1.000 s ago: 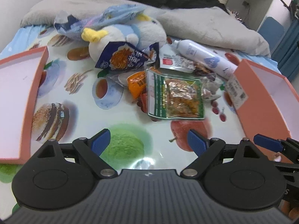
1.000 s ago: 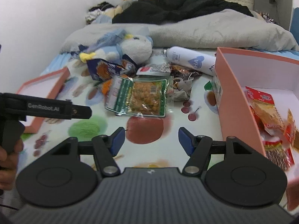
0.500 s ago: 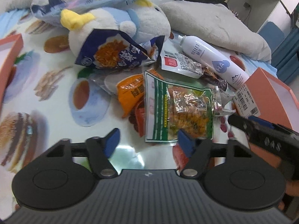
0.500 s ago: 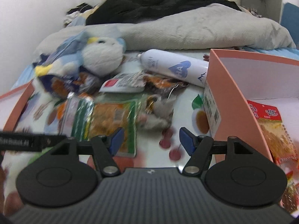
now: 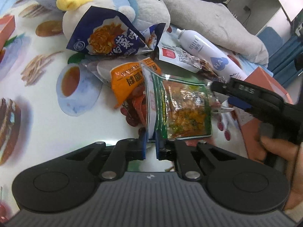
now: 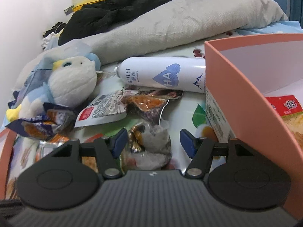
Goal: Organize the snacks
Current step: 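Grasp the clear wrapped candy with the right tool while the left tool reaches the green packet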
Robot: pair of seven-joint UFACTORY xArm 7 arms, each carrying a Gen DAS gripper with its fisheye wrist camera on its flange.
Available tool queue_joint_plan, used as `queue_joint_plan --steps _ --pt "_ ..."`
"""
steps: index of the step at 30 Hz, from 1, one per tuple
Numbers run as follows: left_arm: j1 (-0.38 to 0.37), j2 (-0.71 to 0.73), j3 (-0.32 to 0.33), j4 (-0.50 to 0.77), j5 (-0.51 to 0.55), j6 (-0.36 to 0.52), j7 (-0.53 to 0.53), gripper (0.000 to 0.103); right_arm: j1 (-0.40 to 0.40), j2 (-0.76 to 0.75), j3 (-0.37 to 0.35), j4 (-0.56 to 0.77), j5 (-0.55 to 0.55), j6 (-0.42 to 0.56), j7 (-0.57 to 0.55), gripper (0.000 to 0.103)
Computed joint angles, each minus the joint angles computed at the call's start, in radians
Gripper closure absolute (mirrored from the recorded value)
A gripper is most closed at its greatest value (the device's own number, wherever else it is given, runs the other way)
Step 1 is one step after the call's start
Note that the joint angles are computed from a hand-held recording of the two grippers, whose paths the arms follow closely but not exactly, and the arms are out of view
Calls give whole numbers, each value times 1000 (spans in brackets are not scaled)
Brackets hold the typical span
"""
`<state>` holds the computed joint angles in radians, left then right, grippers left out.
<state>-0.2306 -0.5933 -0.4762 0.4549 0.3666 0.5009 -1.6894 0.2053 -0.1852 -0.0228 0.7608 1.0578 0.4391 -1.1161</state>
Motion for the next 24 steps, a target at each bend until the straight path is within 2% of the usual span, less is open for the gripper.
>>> queue_joint_plan --steps 1,3,4,9,10,11,14,24 --pt "0 -2 -2 1 1 -3 -3 94 -1 11 -4 12 3 21 6 47" --pt "-1 -4 -7 5 5 -5 -4 95 -9 19 3 23 -20 36 45 50" --pt "-4 -8 -10 6 4 -2 -6 95 -12 17 5 25 -33 51 53 55" --pt "-18 -24 -25 21 -5 27 -20 96 -14 -29 3 -3 -80 58 48 67" --pt "-24 -29 -27 25 -10 38 -23 99 -14 -42 -1 -10 -90 62 52 75" --pt "-33 -34 -29 32 -17 59 -24 99 -17 -59 5 -25 -120 41 70 89" --pt "-62 -70 -40 31 -33 97 -41 100 -24 -97 -23 -44 -180 93 107 89" --pt "-178 -193 -129 87 -106 334 -126 100 -45 -339 -105 -178 -357 211 183 92"
